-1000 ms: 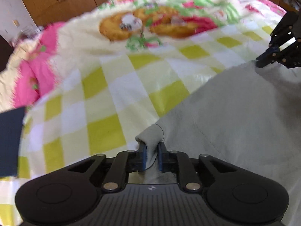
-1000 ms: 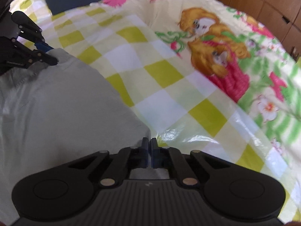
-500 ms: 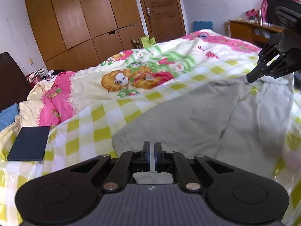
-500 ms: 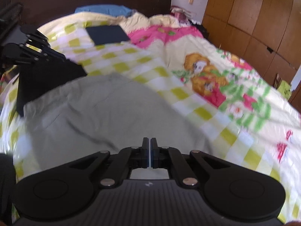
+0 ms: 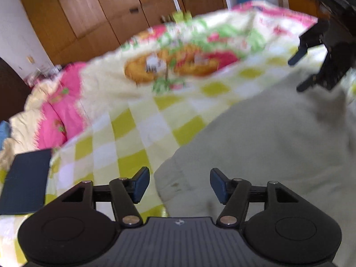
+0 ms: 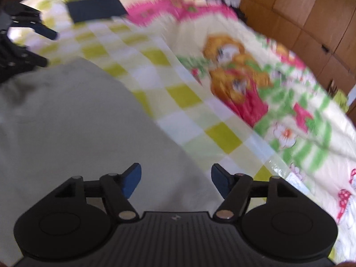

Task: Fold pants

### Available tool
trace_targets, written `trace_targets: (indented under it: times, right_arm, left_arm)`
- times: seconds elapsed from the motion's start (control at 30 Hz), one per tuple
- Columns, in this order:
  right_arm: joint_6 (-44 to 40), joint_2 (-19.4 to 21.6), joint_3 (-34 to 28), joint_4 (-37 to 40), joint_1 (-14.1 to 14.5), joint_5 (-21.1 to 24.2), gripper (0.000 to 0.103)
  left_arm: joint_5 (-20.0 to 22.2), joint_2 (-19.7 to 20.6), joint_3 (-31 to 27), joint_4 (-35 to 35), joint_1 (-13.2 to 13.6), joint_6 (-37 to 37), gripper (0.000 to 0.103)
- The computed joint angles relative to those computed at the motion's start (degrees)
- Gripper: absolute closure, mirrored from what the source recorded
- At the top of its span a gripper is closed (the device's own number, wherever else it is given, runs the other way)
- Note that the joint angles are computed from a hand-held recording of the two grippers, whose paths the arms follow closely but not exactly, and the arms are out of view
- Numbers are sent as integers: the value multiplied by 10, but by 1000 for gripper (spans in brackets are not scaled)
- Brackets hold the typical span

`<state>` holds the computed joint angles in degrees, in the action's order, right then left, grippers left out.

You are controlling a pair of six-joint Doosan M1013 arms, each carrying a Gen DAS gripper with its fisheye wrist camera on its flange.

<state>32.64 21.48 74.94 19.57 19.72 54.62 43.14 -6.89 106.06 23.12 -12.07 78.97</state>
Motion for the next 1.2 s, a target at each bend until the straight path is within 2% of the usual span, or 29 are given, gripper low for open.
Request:
trace_targets:
  times: [0.13, 0.2, 0.23, 0.3, 0.33, 0.37, 0.57, 0.67, 0.77, 0.87, 0.97, 1.1, 1.2]
  right_arm:
    - [25, 40, -42, -19, -2, 68, 33]
    - [16, 39, -38, 1, -6, 69, 33]
    - [17, 39, -37, 5, -8, 71, 38]
    - [16, 40, -40, 13, -10, 84, 63]
    - [22, 39, -39, 12, -10, 87, 86]
    - [29, 38, -40, 11, -8, 89, 100]
    - [37, 17, -16, 5, 0, 63, 101]
    - [25, -4, -4, 33, -8, 50, 101]
    - [-13, -45, 21, 87, -26, 42, 101]
    - [-59, -108, 69, 132, -43, 49, 101]
    - [-97, -177, 128, 153, -60, 69, 101]
    - [-90, -245, 200, 133, -68, 113, 101]
    - [-68, -274, 245, 86, -60, 139, 101]
  left_arm:
    - [27, 36, -23, -45, 29, 63, 30]
    - [37, 48, -31, -84, 44, 88, 29]
    - [45, 55, -34, -92, 47, 94, 28]
    - [42, 60, -35, -91, 49, 87, 37]
    - [39, 61, -37, -107, 51, 88, 58]
    - [40, 63, -41, -135, 55, 100, 70]
    - [46, 68, -44, -74, 31, 59, 75]
    - [25, 43, -35, -61, 23, 33, 82]
    - [4, 1, -16, -39, 5, -2, 82]
    - [-9, -57, 13, -21, -27, -36, 83]
    - [12, -120, 48, 28, -89, -96, 83]
    - [80, -187, 90, 88, -189, -211, 83]
    - [136, -212, 112, 121, -265, -280, 83]
